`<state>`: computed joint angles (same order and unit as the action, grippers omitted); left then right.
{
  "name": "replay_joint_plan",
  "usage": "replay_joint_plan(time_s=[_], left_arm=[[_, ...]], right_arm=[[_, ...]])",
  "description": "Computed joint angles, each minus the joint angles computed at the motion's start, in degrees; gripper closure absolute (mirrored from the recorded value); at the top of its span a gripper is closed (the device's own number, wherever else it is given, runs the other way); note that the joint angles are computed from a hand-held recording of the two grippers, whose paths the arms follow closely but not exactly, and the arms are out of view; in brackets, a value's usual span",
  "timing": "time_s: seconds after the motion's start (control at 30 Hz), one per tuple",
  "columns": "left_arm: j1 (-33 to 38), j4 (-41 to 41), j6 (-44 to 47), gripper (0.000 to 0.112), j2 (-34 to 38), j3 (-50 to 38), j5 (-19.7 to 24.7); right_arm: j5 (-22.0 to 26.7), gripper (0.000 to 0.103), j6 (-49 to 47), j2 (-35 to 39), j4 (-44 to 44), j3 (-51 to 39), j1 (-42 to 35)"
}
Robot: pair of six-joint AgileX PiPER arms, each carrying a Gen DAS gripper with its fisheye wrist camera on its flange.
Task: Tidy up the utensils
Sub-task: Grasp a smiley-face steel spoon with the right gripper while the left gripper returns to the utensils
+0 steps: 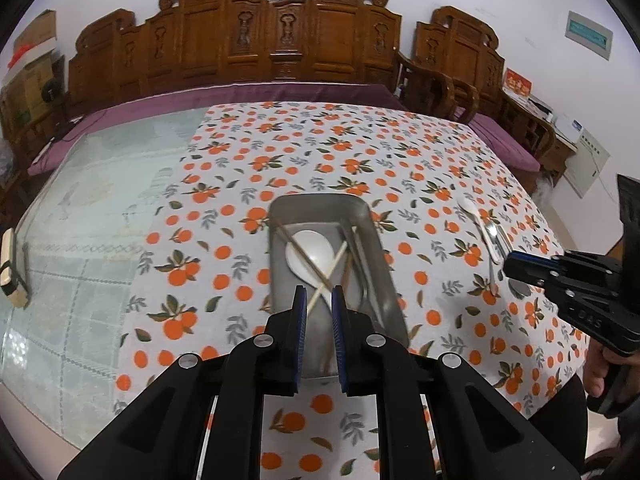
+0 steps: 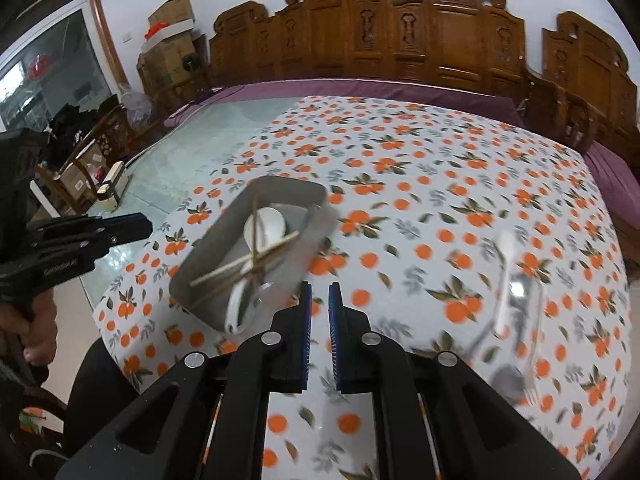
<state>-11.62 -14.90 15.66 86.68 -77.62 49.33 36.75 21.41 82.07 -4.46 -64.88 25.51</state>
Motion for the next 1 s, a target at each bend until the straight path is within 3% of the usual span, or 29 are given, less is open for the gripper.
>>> replay_joint_plan(time_s=[0.3, 0.53, 0.73, 1.0], left_arm=[[-6.71, 3.43, -5.16, 0.100, 0.74, -0.82, -0.65], [-11.62, 5.04, -8.95, 0.099, 2.95, -1.39, -2.30], [-15.96, 6.00, -11.32, 0.099, 5.89, -2.83, -2.91], [-19.59, 7.13, -12.60, 0.099, 10.14, -5.00, -2.71]], right_arm=[[0.33, 0.092, -2.14, -9.67, 0.05, 9.30, -6.83], [2.59, 0.092, -9.96, -13.23, 2.50, 13.92, -15.55], [2.42, 0.092, -18.15, -13.83, 6.77, 17.05, -23.95], [-0.47, 0.090, -24.35, -10.92, 11.72, 19.32, -29.70]])
